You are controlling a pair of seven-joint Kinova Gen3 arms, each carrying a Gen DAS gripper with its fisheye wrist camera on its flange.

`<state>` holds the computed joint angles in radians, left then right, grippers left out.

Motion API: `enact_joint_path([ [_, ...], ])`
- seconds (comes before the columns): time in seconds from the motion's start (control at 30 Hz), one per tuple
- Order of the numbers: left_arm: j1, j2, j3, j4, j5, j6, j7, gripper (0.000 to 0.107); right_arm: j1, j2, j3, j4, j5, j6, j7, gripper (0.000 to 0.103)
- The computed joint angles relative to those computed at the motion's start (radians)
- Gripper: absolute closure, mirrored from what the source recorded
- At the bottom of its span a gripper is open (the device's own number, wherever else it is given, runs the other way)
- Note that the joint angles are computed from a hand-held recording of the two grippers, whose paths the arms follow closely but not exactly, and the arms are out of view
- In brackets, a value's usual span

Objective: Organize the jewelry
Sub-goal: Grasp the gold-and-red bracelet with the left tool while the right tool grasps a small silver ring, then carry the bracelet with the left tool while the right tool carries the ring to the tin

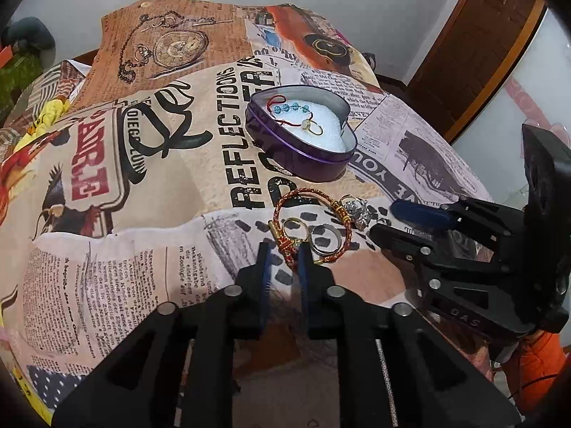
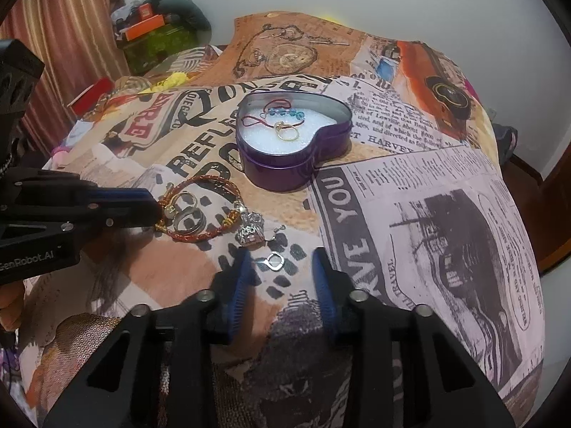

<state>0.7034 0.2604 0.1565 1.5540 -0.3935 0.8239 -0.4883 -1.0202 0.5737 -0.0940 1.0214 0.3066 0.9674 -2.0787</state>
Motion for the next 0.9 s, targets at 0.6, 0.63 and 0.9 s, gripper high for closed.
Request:
enact_joint_path([
  [0.6,0.051,0.033,-0.023,-0.024,-0.087,0.040,0.043,0.101,0.004,0.000,-0.002,0.011,-0.016,-0.033,0.031,0.093],
  [0.63,0.055,0.032,-0.023,-0.025,-0.095,0.046,0.047,0.101,0.002,-0.001,0.000,0.011,-0.013,-0.032,0.027,0.093],
  [0.9,0.076,0.000,-0.020,-0.021,-0.171,0.075,0.109,0.101,-0.001,-0.025,0.007,0.031,0.006,-0.044,-0.013,0.093],
])
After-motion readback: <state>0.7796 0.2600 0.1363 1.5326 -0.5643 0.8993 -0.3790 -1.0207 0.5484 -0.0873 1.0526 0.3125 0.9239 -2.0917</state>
